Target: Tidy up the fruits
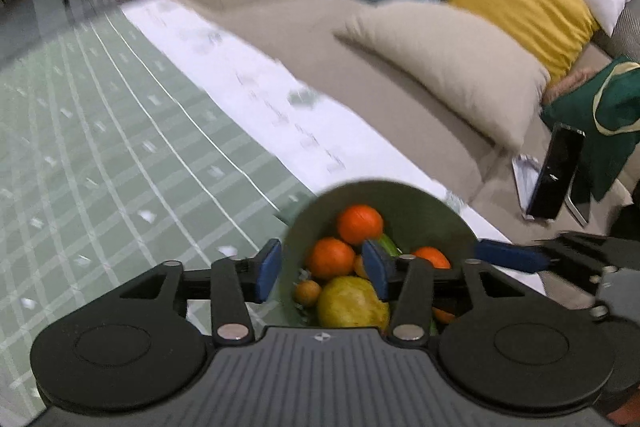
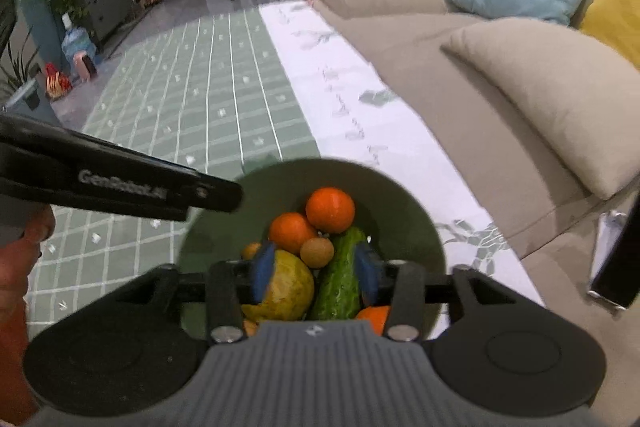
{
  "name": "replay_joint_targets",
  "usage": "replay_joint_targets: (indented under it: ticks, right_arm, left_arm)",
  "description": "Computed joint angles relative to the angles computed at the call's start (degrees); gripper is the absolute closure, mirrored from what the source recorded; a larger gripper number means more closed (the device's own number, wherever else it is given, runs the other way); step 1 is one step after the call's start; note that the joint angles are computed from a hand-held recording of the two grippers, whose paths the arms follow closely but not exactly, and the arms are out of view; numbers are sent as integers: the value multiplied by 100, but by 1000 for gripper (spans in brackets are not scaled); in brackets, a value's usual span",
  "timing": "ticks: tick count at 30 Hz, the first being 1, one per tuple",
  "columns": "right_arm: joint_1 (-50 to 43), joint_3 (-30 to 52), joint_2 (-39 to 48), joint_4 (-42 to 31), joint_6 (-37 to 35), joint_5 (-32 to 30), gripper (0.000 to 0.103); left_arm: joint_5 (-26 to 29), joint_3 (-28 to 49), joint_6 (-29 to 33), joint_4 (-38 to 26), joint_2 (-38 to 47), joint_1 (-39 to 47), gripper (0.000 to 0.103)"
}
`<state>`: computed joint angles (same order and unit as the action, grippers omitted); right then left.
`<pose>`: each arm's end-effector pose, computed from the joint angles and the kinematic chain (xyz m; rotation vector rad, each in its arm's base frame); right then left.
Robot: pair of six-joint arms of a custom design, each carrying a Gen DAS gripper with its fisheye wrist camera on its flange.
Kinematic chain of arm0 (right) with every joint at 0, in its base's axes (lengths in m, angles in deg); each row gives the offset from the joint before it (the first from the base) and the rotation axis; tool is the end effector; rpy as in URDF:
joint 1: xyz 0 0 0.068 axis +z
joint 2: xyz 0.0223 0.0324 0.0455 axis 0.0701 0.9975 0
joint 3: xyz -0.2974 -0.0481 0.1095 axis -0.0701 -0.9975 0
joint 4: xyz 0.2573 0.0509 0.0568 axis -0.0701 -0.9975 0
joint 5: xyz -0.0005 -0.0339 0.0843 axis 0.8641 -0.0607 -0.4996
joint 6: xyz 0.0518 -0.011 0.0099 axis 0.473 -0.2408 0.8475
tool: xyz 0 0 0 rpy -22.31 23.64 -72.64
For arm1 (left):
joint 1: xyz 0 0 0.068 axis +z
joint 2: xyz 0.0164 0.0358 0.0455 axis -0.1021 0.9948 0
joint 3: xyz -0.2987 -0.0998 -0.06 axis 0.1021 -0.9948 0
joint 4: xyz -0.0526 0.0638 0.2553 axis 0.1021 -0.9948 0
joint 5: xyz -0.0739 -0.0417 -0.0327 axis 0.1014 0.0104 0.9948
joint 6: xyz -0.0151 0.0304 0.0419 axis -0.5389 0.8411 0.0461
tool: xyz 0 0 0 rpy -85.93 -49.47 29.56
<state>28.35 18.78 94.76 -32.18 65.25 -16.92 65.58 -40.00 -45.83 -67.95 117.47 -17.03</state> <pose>0.3111 0.1441 0.0835 -0.4575 2.3909 0.3346 0.3109 -0.0629 0.1101 0.0314 2.4768 -0.2173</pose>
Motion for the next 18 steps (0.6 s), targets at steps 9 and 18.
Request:
replay_joint_targets:
  ticks: [9,18]
  right_arm:
    - [580,-1110,-1826,174,527,654,19]
    - [1568,-1848,-2839,110,1077,1841,7]
  left_arm:
    - [-1628,-995,-9,-172,-1881,-650,23]
    - [-2762,-1622,-456,-565,-2994,-1292,16]
